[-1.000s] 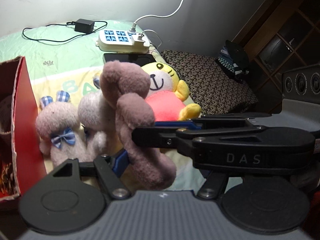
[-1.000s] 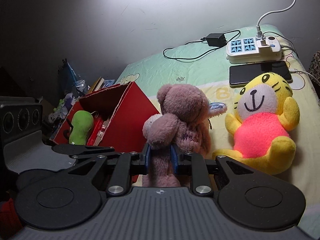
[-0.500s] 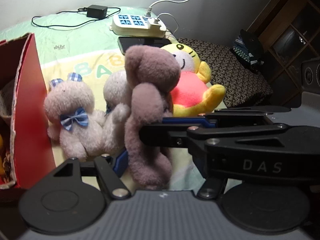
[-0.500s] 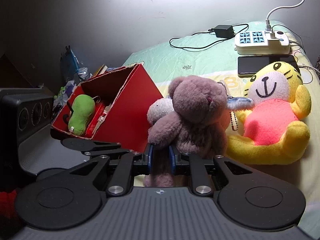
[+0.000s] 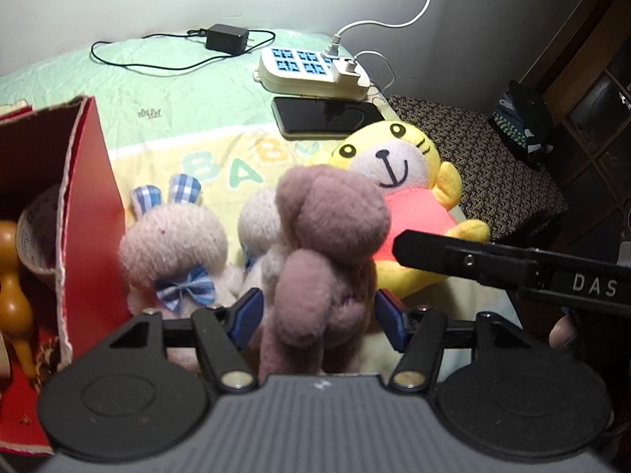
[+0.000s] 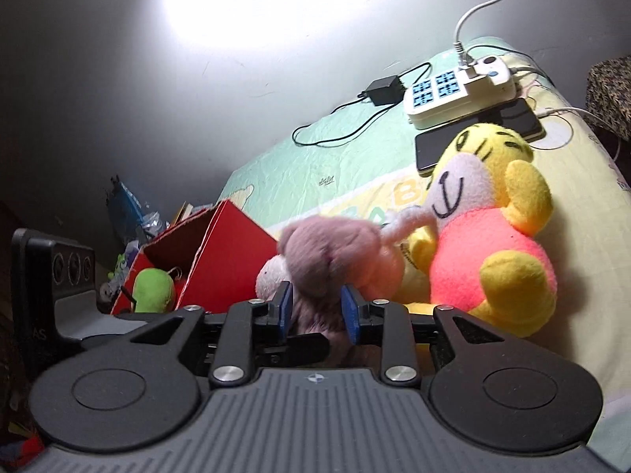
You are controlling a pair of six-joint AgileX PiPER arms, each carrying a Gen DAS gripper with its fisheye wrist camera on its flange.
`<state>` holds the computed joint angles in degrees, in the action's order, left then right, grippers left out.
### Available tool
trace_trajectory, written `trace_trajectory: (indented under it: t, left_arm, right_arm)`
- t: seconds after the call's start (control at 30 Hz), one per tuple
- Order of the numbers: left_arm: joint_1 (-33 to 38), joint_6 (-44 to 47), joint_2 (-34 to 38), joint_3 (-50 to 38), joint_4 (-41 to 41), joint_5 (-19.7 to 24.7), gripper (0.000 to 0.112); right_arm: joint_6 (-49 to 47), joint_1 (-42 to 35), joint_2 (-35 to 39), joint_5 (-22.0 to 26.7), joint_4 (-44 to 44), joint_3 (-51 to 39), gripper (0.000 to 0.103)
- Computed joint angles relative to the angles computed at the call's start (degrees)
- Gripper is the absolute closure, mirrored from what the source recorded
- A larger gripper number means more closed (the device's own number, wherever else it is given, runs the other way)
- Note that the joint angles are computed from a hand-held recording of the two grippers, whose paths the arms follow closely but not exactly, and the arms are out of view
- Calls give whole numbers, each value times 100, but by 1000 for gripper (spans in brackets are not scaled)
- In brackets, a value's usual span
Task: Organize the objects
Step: 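Carry the teddy bear with the right gripper over the red box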
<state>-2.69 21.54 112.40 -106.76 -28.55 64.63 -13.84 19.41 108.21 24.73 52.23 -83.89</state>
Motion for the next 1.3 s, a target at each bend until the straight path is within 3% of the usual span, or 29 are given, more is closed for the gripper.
trace_trajectory:
  t: [0.23,0.37,0.53,0.83,1.3]
  left_arm:
    - [-81,-83,247,-185,188,33,50]
    - [-94,-122,313,-209,326,-18,50]
    - [2,-176,422,-356,228,64,49]
    - [-57,-95,113,-36,319,-101,49]
    - [66,545,-1193,1056,-55,-567,48]
  right_arm:
    - [127,17,597,444,-441,-633,72]
    - [-237,-50,831,402,83,-693,40]
    - [-665,-193,1186,870,828,-1081,44]
    - [-931,-217,967,1104,1037,-899,57]
    - [-1526,118,-177,466,1272,51,61]
